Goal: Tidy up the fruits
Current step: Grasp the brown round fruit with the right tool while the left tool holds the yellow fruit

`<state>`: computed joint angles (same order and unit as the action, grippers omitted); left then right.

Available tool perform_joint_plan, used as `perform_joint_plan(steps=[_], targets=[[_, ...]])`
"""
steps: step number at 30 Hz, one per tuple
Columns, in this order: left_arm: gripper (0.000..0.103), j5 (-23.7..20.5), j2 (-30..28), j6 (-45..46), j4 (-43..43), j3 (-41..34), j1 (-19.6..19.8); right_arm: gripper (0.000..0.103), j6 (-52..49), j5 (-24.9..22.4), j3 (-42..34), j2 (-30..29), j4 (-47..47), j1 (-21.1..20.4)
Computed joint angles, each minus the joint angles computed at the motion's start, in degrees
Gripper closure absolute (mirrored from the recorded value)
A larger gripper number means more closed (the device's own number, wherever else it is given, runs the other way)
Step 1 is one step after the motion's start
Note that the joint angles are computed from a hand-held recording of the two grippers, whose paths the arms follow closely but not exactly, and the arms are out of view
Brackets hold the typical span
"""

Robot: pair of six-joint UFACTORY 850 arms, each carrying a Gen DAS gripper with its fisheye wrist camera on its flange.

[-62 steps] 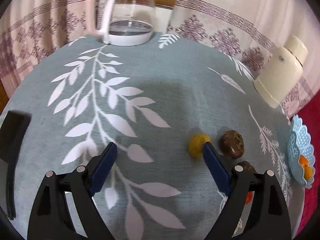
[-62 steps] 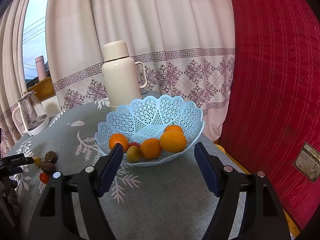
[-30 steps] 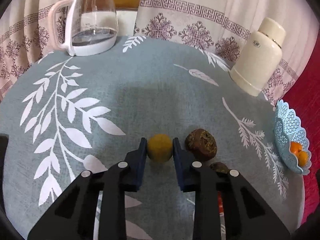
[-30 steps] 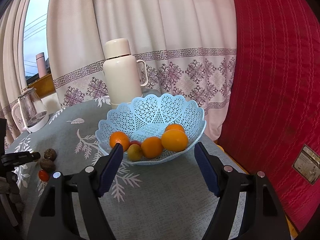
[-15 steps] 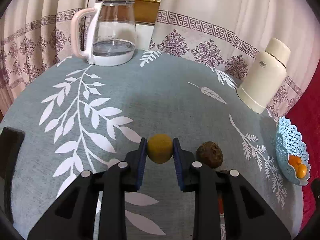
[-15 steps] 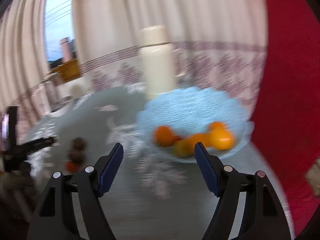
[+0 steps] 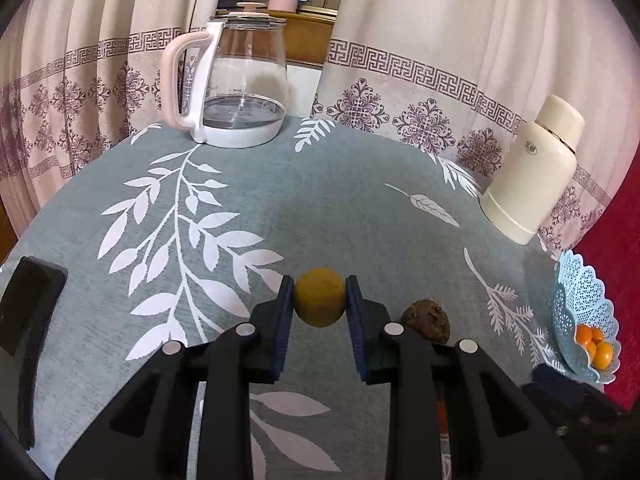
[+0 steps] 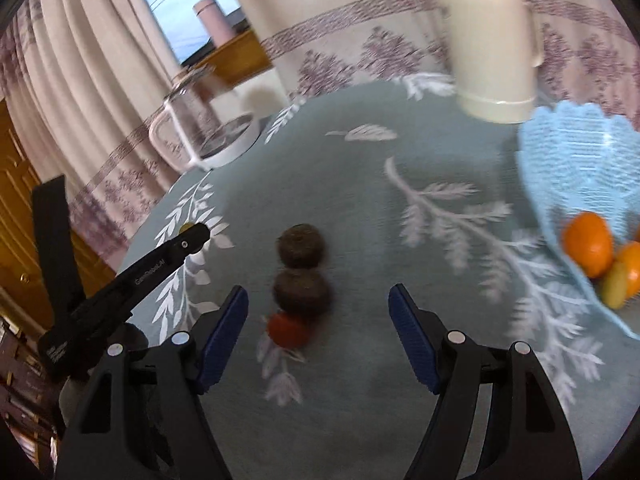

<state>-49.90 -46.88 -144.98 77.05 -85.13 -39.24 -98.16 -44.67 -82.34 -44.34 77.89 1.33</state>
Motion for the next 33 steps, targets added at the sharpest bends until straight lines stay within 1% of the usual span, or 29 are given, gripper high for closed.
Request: perform_joint_plan(steps=[4, 6, 10, 17, 20, 22, 24, 25, 29, 33], targets=[[0.076, 0.1, 0.4, -1.2, 0.3, 0.6, 0.1, 0.042, 0.2, 1.7, -0.3, -0.4, -1.0, 2.1], [0.076, 0.3, 0.7, -1.9, 0.6, 1.0, 0.2, 0.044, 0.4, 2.2, -0.7, -0.7, -1.4, 2.7], [0.076, 0.4, 0.9, -2.9, 0.9, 1.4, 0.2, 0.049, 0.9, 4.7, -1.2, -1.3, -2.0, 3.8], [0.076, 0.7, 1.1, -3.5, 1.3, 1.7, 0.2, 0.052, 3.7, 7.7, -2.7, -2.7, -4.3, 4.9], [0.076, 0.8, 1.1, -3.6, 1.5, 1.7, 0.2, 0.053, 3.3, 8.1, -2.7, -2.9, -3.8, 5.0], [0.076, 0.9, 1.2, -3.6, 1.6, 1.7, 0.2, 0.057, 3.2, 8.3, -2.7, -2.9, -3.5, 5.1], [0.076, 0.9, 1.2, -3.7, 1.7, 1.7, 0.1, 0.059, 3.4, 8.3, -2.8, -3.0, -3.7, 5.2], [0.076, 0.9, 1.2, -3.7, 1.7, 1.7, 0.1, 0.061, 3.2, 8.3, -2.7, -2.9, -3.7, 5.2], [0.076, 1.1, 1.1, -3.5, 1.7, 1.6, 0.2, 0.061, -0.4, 9.6, -1.2, -2.0, -1.4, 5.5], [0.076, 1.2, 1.1, -3.2, 1.9, 1.5, 0.1, 0.061, -2.9, 9.6, 0.0, -1.1, 0.9, 5.1]])
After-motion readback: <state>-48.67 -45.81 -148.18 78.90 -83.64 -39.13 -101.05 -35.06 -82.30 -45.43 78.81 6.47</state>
